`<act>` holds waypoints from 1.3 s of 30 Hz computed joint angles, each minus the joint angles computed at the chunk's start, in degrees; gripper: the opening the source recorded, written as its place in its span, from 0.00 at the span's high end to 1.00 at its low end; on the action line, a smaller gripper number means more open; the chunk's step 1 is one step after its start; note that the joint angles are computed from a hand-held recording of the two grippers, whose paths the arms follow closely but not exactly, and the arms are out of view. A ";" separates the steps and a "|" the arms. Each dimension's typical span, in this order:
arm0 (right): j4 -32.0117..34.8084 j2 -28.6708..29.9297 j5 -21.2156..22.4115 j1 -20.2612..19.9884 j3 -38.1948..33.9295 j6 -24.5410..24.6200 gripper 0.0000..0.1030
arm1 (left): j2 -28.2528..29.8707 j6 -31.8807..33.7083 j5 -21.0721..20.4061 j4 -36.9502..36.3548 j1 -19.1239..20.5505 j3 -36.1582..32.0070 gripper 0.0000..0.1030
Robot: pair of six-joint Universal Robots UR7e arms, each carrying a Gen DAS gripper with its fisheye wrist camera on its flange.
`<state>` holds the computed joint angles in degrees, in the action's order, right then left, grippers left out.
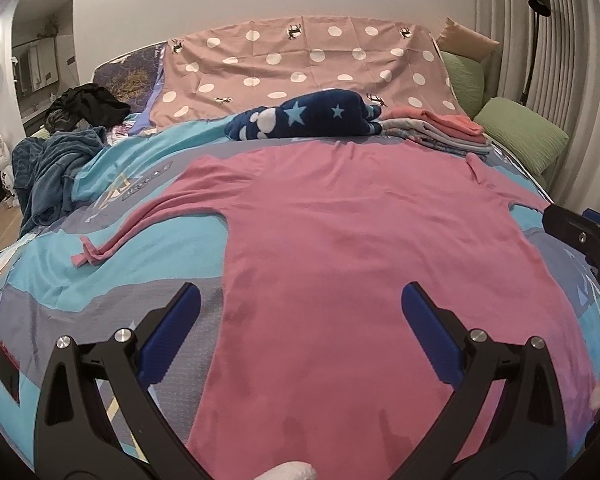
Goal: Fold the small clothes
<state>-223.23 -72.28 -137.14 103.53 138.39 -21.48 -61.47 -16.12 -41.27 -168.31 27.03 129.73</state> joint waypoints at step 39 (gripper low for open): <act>3.72 1.78 -1.96 0.32 -0.44 1.39 0.03 | -2.24 -2.13 0.31 1.50 1.84 1.51 0.07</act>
